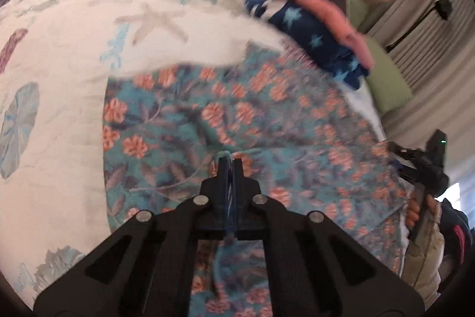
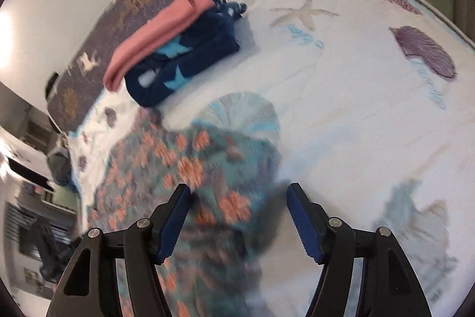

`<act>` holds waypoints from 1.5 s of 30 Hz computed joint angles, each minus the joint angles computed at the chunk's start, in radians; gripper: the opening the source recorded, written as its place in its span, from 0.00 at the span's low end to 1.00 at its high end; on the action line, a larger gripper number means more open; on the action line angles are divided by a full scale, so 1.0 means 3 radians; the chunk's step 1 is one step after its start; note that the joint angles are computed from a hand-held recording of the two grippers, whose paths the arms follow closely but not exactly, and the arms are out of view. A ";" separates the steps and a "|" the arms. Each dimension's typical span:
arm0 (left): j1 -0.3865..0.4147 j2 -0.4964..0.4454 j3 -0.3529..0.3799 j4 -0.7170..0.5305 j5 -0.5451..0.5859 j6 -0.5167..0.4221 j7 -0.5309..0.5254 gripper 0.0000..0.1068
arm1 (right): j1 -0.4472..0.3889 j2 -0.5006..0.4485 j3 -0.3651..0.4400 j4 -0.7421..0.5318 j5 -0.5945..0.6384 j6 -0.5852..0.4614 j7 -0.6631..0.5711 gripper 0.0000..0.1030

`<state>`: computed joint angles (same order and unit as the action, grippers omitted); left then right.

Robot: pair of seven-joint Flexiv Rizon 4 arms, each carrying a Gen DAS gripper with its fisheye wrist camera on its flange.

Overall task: Fold small clothes
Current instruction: 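Grasp the folded garment edge with the left gripper while the right gripper pinches the fabric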

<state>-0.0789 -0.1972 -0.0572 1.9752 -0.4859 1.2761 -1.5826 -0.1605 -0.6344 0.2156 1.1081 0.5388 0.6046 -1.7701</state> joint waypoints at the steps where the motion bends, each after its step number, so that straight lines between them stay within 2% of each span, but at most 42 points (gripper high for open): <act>1: 0.0002 0.0062 -0.0023 0.0063 -0.0064 0.0149 0.0059 0.02 | -0.0021 -0.0011 0.0051 -0.0025 0.0057 0.0037 -0.0123 0.50; 2: 0.0003 0.0124 -0.0036 0.0127 -0.0127 0.0298 0.0113 0.02 | -0.0044 -0.0024 0.0091 -0.0061 0.0104 0.0018 -0.0216 0.20; 3: 0.0006 0.0160 -0.0039 0.0164 -0.0168 0.0393 0.0152 0.02 | -0.0048 -0.0039 0.0116 -0.0107 0.0130 -0.0005 -0.0294 0.07; 6: 0.0008 0.0257 0.0062 0.0238 -0.0068 0.0488 0.0116 0.02 | 0.0035 0.0017 0.0074 -0.0037 0.0135 0.0347 -0.0383 0.07; 7: 0.0000 0.0265 0.0152 0.0227 0.0117 0.0414 -0.0039 0.02 | 0.0042 0.0019 0.0076 -0.0034 0.0149 0.0429 -0.0391 0.07; 9: 0.0026 0.0241 0.0192 0.0224 0.0220 0.0328 -0.0173 0.02 | 0.0027 -0.0044 0.0083 -0.0132 0.0159 0.0377 -0.0328 0.08; 11: 0.0100 0.0222 0.0067 0.0296 -0.0133 0.0249 0.0042 0.03 | 0.0052 -0.0091 0.0040 -0.0183 0.0076 0.0278 -0.0198 0.11; 12: 0.0117 0.0199 0.0012 0.0313 -0.0306 0.0215 0.0144 0.10 | 0.0053 -0.0108 0.0027 -0.0199 0.0039 0.0213 -0.0140 0.13; 13: 0.0126 0.0176 -0.0024 0.0313 -0.0443 0.0153 0.0215 0.26 | 0.0024 -0.0116 0.0037 -0.0206 0.0041 0.0135 -0.0100 0.16; 15: 0.0111 0.0098 -0.0069 0.0284 -0.0598 0.0094 0.0307 0.44 | -0.0059 -0.0091 0.0082 -0.0171 0.0110 0.0041 -0.0108 0.34; 17: 0.0048 -0.0008 0.0007 0.0166 -0.0313 0.0066 0.0135 0.44 | -0.0069 -0.0034 0.0067 -0.0078 0.0098 0.0053 -0.0170 0.43; 20: 0.0045 -0.0085 -0.0086 0.0084 -0.0318 0.0071 0.0279 0.42 | -0.0047 0.0042 0.0035 0.0032 0.0043 0.0088 -0.0254 0.44; 21: -0.0001 -0.0109 -0.0025 0.0025 -0.0132 0.0043 0.0202 0.25 | -0.0048 0.0064 0.0033 0.0058 0.0042 0.0092 -0.0275 0.45; 22: -0.0088 -0.0148 0.0111 -0.0089 0.0226 -0.0044 0.0012 0.05 | -0.0048 0.0069 0.0030 0.0059 0.0044 0.0087 -0.0290 0.45; 23: -0.0101 -0.0158 0.0139 -0.0158 0.0367 -0.0126 -0.0063 0.04 | -0.0047 0.0080 0.0026 0.0069 0.0040 0.0085 -0.0312 0.46; 25: -0.0079 -0.0100 0.0105 -0.0146 0.0361 -0.0051 -0.0111 0.04 | -0.0032 0.0091 0.0013 0.0082 0.0022 0.0085 -0.0337 0.46; 28: -0.0055 0.0090 0.0098 -0.0076 0.0352 0.0346 -0.0157 0.03 | -0.0012 0.0086 0.0004 0.0075 0.0020 0.0110 -0.0345 0.46; 30: 0.0026 0.0189 0.0012 -0.0019 0.0139 0.0521 0.0042 0.03 | -0.0024 0.0083 0.0014 0.0056 0.0060 0.0135 -0.0337 0.46; 31: 0.0013 0.0205 0.0071 -0.0032 0.0241 0.0526 -0.0015 0.03 | -0.0038 0.0078 0.0026 0.0036 0.0094 0.0135 -0.0328 0.46; 33: -0.0069 0.0202 0.0329 -0.0134 0.0816 0.0337 -0.0443 0.03 | -0.0045 0.0078 0.0038 0.0024 0.0125 0.0130 -0.0320 0.49; 34: -0.0057 0.0191 0.0360 -0.0133 0.0925 0.0235 -0.0524 0.03 | -0.0033 0.0081 0.0034 0.0031 0.0109 0.0128 -0.0336 0.50; 37: 0.0096 0.0134 0.0186 0.0056 0.0497 0.0121 -0.0292 0.05 | 0.0006 0.0108 0.0025 0.0108 0.0048 0.0125 -0.0400 0.51; 38: 0.0110 0.0110 0.0168 0.0077 0.0425 0.0081 -0.0301 0.07 | 0.0015 0.0108 0.0025 0.0123 0.0032 0.0095 -0.0410 0.51; 40: 0.0109 0.0080 0.0202 0.0109 0.0421 0.0022 -0.0446 0.24 | 0.0035 0.0108 0.0016 0.0140 0.0008 0.0060 -0.0405 0.51; 41: 0.0096 0.0091 0.0243 0.0138 0.0492 0.0033 -0.0546 0.29 | 0.0037 0.0112 0.0018 0.0150 0.0009 0.0056 -0.0414 0.51; 43: 0.0052 0.0086 0.0376 0.0098 0.0823 0.0067 -0.0835 0.49 | 0.0043 0.0126 0.0029 0.0168 0.0011 0.0070 -0.0485 0.49; 44: 0.0021 0.0077 0.0467 0.0038 0.1066 0.0059 -0.1027 0.55 | 0.0047 0.0134 0.0036 0.0177 0.0016 0.0101 -0.0540 0.32; 45: 0.0010 0.0058 0.0534 -0.0024 0.1263 0.0055 -0.1180 0.65 | 0.0053 0.0137 0.0035 0.0179 0.0016 0.0118 -0.0569 0.08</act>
<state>-0.0758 -0.1798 0.1029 1.9681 -0.1072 1.2925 -1.9367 -0.1447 -0.5933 0.2262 1.1618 0.5435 0.6400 -1.9409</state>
